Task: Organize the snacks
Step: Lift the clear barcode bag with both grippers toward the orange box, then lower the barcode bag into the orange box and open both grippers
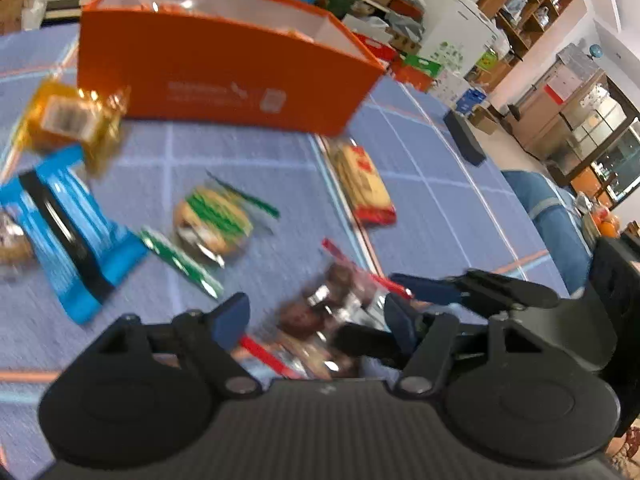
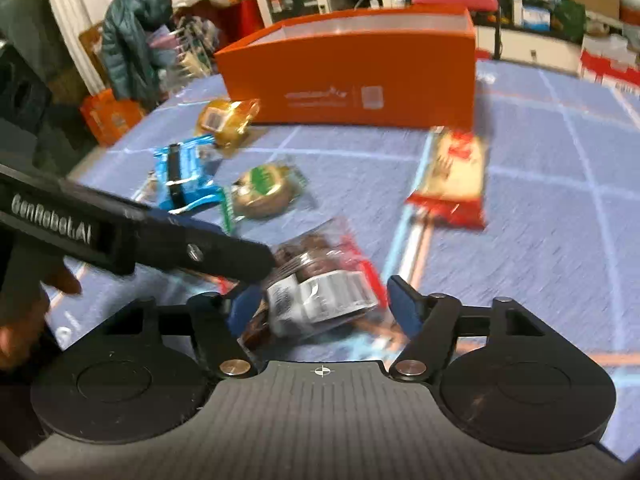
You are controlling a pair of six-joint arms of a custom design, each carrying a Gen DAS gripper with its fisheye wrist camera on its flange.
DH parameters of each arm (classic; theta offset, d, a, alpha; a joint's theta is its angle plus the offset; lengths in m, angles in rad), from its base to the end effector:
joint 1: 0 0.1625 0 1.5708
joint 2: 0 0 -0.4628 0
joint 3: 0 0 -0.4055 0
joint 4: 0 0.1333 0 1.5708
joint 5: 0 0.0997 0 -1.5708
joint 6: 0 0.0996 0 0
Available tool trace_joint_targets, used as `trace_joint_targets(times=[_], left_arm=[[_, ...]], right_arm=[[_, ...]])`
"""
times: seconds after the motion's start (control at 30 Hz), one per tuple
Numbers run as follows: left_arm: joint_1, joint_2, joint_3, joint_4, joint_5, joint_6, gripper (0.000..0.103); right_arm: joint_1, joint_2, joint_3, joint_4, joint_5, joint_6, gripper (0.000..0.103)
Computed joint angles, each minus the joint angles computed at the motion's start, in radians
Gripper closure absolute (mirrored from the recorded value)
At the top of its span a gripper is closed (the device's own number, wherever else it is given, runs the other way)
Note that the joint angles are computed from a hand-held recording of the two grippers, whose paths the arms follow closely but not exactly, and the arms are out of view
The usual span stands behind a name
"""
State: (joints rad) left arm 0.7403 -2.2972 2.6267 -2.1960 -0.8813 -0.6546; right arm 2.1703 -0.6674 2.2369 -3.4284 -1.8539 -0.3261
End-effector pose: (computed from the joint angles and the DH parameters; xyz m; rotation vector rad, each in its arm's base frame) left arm -0.0106 -0.2761 0.3328 0.0923 2.6729 -0.9415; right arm 0.3617 -0.3424 -0.0199 1.2260 -2.5898 0.4673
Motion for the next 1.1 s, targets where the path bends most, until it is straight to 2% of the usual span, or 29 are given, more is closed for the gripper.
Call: trace_joint_targets(times=[0.03, 0.13, 0.2, 0.37, 0.4, 0.43, 0.47, 0.53, 0.6, 0.67, 0.73, 0.8, 0.9, 1.0, 1.1], left_arm=[[0.023, 0.017, -0.005, -0.042, -0.014, 0.032, 0.036], [0.092, 0.093, -0.025, -0.128, -0.065, 0.114, 0.036], [0.145, 0.144, -0.043, -0.169, -0.127, 0.188, 0.036], [0.226, 0.261, -0.078, -0.215, -0.22, 0.321, 0.037], [0.247, 0.287, -0.088, -0.209, -0.238, 0.341, 0.039], [0.24, 0.288, -0.082, -0.214, -0.231, 0.356, 0.041], [0.23, 0.281, -0.082, -0.195, -0.221, 0.35, 0.044], [0.21, 0.257, -0.079, -0.156, -0.197, 0.31, 0.052], [0.216, 0.234, -0.077, -0.162, -0.219, 0.243, 0.054], [0.199, 0.218, -0.077, -0.188, -0.21, 0.192, 0.056], [0.163, 0.216, -0.086, -0.196, -0.161, 0.173, 0.056], [0.161, 0.226, -0.113, -0.206, -0.153, 0.162, 0.057], [0.15, 0.269, -0.177, -0.244, -0.113, 0.205, 0.057], [0.155, 0.349, -0.271, -0.291, -0.056, 0.268, 0.057], [0.197, 0.455, -0.382, -0.35, -0.027, 0.358, 0.056]], right_arm=[[0.001, -0.008, 0.007, -0.019, -0.002, 0.014, 0.035], [0.008, -0.047, 0.049, -0.027, 0.008, 0.117, 0.034], [0.02, -0.054, 0.077, -0.024, 0.016, 0.167, 0.034], [0.046, 0.034, 0.03, -0.044, -0.027, 0.128, 0.04], [0.05, 0.062, 0.019, -0.085, -0.039, 0.097, 0.049], [0.063, 0.086, 0.003, -0.11, -0.071, 0.056, 0.056], [0.067, 0.091, -0.002, -0.115, -0.075, 0.038, 0.057], [0.057, 0.08, 0.006, -0.131, -0.042, 0.05, 0.069], [0.061, 0.066, 0.009, -0.149, -0.023, 0.041, 0.074], [0.086, 0.062, -0.013, -0.143, -0.048, -0.006, 0.074], [0.086, 0.055, -0.037, -0.136, -0.037, -0.024, 0.074], [0.09, 0.048, -0.065, -0.13, -0.029, -0.041, 0.074], [0.099, 0.046, -0.134, -0.126, -0.023, -0.083, 0.074], [0.092, 0.059, -0.248, -0.093, 0.015, -0.129, 0.074], [0.079, 0.099, -0.39, -0.038, 0.046, -0.169, 0.074]])
